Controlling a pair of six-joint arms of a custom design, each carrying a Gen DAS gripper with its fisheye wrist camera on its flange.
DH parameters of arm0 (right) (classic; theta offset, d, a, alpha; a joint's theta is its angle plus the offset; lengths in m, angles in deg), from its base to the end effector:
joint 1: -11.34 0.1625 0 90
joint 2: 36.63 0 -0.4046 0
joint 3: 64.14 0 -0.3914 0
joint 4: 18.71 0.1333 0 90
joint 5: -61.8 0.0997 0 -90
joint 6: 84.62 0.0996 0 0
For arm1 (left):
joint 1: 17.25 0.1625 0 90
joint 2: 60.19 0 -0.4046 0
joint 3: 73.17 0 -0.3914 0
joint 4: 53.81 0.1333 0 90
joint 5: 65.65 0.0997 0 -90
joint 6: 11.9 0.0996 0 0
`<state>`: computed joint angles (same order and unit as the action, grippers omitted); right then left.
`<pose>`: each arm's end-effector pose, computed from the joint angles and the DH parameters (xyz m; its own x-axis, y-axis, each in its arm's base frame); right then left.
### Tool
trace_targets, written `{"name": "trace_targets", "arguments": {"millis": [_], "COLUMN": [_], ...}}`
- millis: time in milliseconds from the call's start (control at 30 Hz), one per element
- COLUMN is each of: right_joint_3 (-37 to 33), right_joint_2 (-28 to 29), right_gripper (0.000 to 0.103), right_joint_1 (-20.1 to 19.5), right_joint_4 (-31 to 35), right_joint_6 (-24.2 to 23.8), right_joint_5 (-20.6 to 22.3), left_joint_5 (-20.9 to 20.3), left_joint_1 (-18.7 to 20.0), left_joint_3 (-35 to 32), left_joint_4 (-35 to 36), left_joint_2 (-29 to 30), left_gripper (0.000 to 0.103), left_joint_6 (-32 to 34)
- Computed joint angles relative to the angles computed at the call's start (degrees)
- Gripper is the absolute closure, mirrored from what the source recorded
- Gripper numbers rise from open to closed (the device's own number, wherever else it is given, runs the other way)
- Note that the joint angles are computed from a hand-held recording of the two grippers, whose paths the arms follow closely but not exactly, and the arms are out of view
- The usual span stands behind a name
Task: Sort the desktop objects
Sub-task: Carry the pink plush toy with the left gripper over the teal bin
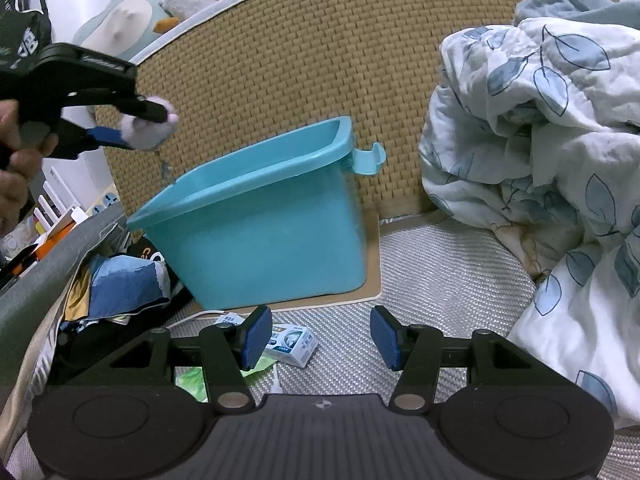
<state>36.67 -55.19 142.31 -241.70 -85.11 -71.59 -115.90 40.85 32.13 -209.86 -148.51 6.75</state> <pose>0.4132 -0.3769 -0.0652 -0.8939 -0.0789 0.4413 -0.4226 0.4772 -0.7705 -0.1019 -0.5365 0.4778 -0.7496 0.1742 -0.6385 0.6184 0.5282 -0.5819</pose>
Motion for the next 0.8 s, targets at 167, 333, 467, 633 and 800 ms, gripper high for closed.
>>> {"name": "trace_targets", "arguments": {"millis": [167,333,467,633,800], "right_joint_3": [-0.06,0.09,0.11,0.42,0.60], "right_joint_2": [-0.04,-0.17,-0.19,-0.50,-0.69], "right_gripper": [0.044,0.044,0.044,0.044,0.044], "right_joint_1": [-0.11,-0.28,-0.29,-0.46,-0.56], "right_joint_4": [0.37,0.74,1.07,1.12,1.33], "right_joint_6": [0.30,0.98,1.15,1.90,2.71], "right_joint_5": [0.06,0.50,0.57,1.09,1.38], "left_joint_5": [1.45,1.04,1.11,0.96,1.67], "left_joint_1": [0.56,2.08,3.01,4.14,4.75], "left_joint_3": [-3.66,-6.85,-8.15,-10.52,-11.96], "left_joint_4": [4.20,7.89,10.15,16.43,19.80], "left_joint_2": [3.22,6.02,7.71,9.73,11.38], "left_gripper": [0.054,0.054,0.054,0.054,0.054], "left_joint_6": [-0.20,-3.71,-5.88,-9.48,-10.82]}}
